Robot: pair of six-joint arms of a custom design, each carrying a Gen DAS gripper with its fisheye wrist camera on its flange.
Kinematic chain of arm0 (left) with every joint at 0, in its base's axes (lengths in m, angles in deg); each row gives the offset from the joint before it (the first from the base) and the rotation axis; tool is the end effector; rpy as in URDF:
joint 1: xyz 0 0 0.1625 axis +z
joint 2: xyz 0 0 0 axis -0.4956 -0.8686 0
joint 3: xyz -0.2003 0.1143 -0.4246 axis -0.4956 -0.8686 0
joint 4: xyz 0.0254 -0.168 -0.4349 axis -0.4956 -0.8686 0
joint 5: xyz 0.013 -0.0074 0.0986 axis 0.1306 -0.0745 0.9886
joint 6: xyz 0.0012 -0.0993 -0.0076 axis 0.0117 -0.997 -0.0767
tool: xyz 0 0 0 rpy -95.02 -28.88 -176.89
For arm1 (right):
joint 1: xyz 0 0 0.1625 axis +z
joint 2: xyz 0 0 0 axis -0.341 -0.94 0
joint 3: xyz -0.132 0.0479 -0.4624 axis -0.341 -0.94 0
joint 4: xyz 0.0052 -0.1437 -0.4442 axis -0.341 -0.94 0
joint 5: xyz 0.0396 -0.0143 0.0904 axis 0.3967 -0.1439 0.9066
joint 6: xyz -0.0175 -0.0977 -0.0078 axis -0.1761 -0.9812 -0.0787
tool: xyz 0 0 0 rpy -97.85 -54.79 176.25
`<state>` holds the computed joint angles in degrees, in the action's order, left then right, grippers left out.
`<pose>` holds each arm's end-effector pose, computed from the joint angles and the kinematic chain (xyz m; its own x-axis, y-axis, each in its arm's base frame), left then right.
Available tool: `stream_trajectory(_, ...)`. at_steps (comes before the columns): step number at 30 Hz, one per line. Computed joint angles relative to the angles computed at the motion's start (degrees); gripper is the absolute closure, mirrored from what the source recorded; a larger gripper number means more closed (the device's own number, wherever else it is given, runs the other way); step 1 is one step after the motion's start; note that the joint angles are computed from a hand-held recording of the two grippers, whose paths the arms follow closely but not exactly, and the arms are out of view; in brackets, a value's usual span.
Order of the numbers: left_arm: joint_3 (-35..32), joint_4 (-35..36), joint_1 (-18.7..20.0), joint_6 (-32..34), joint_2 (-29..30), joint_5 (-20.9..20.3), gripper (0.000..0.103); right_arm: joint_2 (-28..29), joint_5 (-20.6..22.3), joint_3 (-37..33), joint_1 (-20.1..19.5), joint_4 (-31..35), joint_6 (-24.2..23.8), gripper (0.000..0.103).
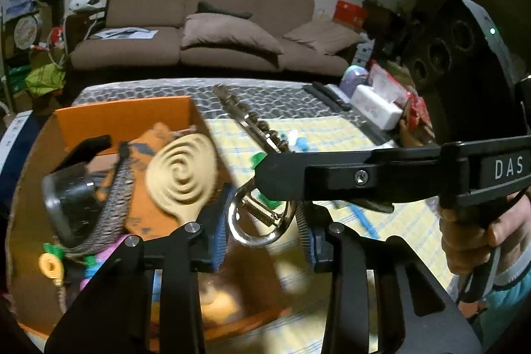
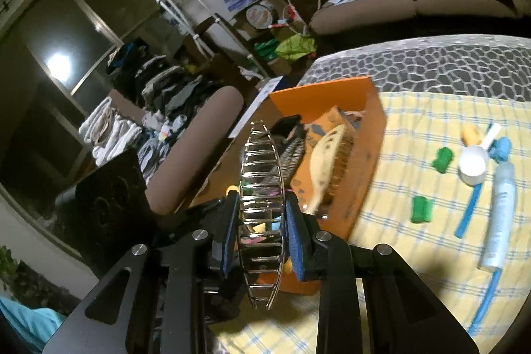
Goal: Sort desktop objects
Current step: 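Lower the spiral clip into the orange box and open the right tool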
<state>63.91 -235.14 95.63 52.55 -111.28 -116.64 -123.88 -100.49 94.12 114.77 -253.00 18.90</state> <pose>-0.1532 -0.6868 0.1028 -0.5931 0.7678 -0.2423 0.8008 0.5317 -0.2756 0.1854 -0.6057 0.1068 -0.9626 -0.2433 0.1192 -0.2650 0.7548 -0.6000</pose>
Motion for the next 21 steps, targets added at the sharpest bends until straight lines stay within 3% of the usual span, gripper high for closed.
stream_trajectory(9, -3.52, 5.99, 2.92, 1.27, -0.79, 5.77, 0.069, 7.07, -0.49, -6.87, 1.70, 2.95, 1.06, 0.076)
stream_trajectory(16, -6.10, 10.50, 3.92, -0.01, 0.72, 13.84, 0.068, 11.44, -2.30, -11.32, 1.83, 5.69, 3.07, 0.076)
stream_trajectory(21, -6.92, 10.62, 4.00, 0.65, 2.33, 20.76, 0.068, 13.81, -6.36, -14.02, 2.47, 8.14, 3.59, 0.076)
